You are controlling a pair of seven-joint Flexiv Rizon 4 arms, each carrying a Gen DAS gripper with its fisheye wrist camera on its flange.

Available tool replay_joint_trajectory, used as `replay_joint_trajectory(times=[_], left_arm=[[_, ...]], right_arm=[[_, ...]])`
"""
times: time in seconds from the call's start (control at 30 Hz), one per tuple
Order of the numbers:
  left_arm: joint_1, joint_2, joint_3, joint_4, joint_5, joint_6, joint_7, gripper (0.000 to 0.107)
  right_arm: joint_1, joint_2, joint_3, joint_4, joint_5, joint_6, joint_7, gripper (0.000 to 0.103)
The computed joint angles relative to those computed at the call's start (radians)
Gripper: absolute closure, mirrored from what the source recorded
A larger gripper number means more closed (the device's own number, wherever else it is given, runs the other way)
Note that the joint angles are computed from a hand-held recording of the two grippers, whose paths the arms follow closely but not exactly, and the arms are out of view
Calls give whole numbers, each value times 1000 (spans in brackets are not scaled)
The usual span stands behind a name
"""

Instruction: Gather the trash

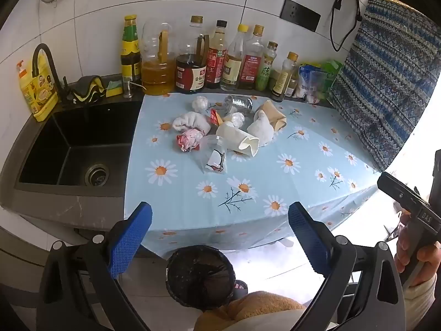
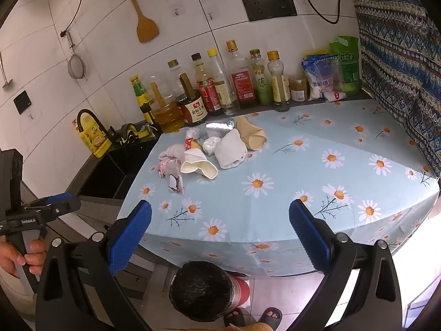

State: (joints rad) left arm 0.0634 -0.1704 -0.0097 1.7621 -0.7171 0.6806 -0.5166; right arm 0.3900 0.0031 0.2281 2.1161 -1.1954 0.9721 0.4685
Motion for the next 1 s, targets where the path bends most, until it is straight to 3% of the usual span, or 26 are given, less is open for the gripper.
replay_joint_trajectory(times=[1.0], left_arm=[[2,-25,-10,-16,-11,-36,-5,11]], right_arm=[[24,-25,-4,-28,36,-61,-49,4]])
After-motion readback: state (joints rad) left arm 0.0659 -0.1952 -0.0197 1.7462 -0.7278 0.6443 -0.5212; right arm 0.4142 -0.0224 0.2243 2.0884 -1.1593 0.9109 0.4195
